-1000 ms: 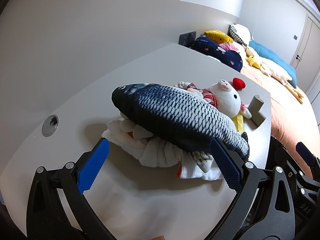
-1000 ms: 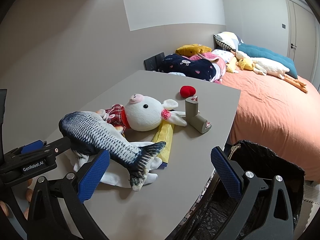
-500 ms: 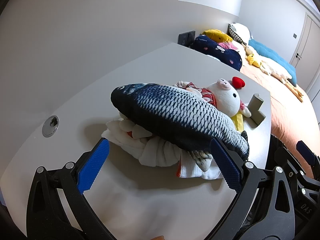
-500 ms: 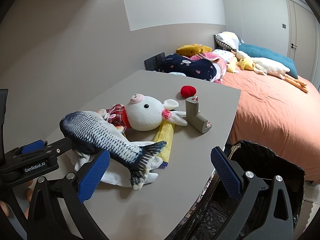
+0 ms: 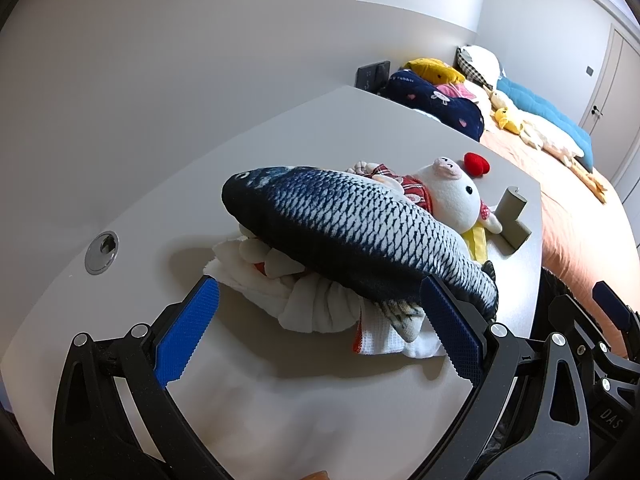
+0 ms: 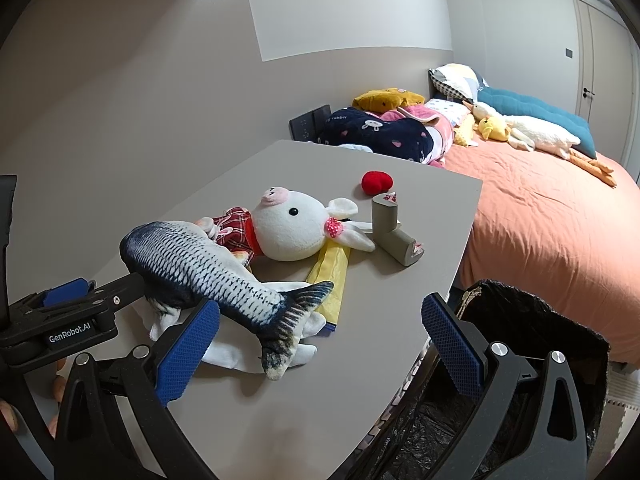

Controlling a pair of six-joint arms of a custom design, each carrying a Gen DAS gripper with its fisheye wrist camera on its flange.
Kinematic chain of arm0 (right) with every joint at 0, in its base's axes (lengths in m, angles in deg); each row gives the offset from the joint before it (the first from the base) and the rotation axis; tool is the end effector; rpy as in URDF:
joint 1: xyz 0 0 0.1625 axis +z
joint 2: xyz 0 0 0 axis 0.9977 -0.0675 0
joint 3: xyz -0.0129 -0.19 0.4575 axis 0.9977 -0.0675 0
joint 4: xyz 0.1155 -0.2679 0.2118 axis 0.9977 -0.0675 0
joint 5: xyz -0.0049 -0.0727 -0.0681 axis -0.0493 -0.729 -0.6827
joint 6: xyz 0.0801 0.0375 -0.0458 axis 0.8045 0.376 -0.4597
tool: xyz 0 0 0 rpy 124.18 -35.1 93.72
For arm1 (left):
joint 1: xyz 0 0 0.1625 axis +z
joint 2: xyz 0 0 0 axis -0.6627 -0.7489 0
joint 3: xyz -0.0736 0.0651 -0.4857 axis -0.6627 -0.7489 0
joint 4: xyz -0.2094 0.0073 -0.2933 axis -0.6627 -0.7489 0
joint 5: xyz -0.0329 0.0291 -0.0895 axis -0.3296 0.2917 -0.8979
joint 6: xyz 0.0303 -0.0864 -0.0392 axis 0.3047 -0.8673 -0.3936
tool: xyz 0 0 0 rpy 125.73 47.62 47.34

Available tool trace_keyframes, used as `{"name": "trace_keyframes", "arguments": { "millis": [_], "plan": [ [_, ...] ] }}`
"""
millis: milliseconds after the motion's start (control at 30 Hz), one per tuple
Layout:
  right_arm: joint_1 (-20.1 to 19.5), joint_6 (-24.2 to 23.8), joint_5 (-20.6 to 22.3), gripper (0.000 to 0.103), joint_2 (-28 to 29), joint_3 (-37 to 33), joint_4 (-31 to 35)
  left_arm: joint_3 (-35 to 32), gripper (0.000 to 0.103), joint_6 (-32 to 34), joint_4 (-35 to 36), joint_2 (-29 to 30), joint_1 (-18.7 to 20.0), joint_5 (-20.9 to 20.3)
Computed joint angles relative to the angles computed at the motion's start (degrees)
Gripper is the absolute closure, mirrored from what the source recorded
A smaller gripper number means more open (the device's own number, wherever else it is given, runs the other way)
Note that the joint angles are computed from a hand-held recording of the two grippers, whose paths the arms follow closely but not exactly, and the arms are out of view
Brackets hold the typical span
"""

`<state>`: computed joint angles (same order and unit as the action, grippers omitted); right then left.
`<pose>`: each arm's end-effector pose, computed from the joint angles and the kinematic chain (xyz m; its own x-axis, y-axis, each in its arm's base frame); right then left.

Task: Organize soft objects

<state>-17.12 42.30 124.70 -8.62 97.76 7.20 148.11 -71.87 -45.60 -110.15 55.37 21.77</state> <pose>0.0153 -0.3532 0.2468 -0.7380 -0.4313 0.5190 -0.6549 0.6432 -0.3966 -0.3091 -0.2903 -0.0283 -0.6699 -0.4324 -0.6035 0.1984 0.6791 -0.7067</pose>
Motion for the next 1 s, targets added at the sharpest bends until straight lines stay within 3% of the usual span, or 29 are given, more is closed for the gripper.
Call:
{"name": "trace_keyframes", "arguments": {
  "millis": [467,567,767,900,1000],
  "plan": [
    [-0.19,-0.54,0.18,0.003,0.18,0.31,-0.19,-0.33,0.006,0.14,0.17,0.27,0.08,-0.19],
    [-0.4,-1.43,0.42,0.003,0.76,0.25,-0.27,1.21,0.006,0.75,-4.48,0.39,0.4,-0.33],
    [-0.34,-2.0,0.65,0.003,1.5,-0.56,0.08,1.62,0.006,1.31,-7.5,-0.3,2.64,0.94],
    [-0.12,-1.74,0.51,0.003,2.02,-1.46,0.67,0.0,0.006,3.13,-5.87,-1.22,5.01,1.79],
    [0.15,-1.79,0.52,0.003,2.59,-2.12,1.29,-1.43,0.015,5.74,-5.59,-1.37,7.29,1.94]
  ]
}}
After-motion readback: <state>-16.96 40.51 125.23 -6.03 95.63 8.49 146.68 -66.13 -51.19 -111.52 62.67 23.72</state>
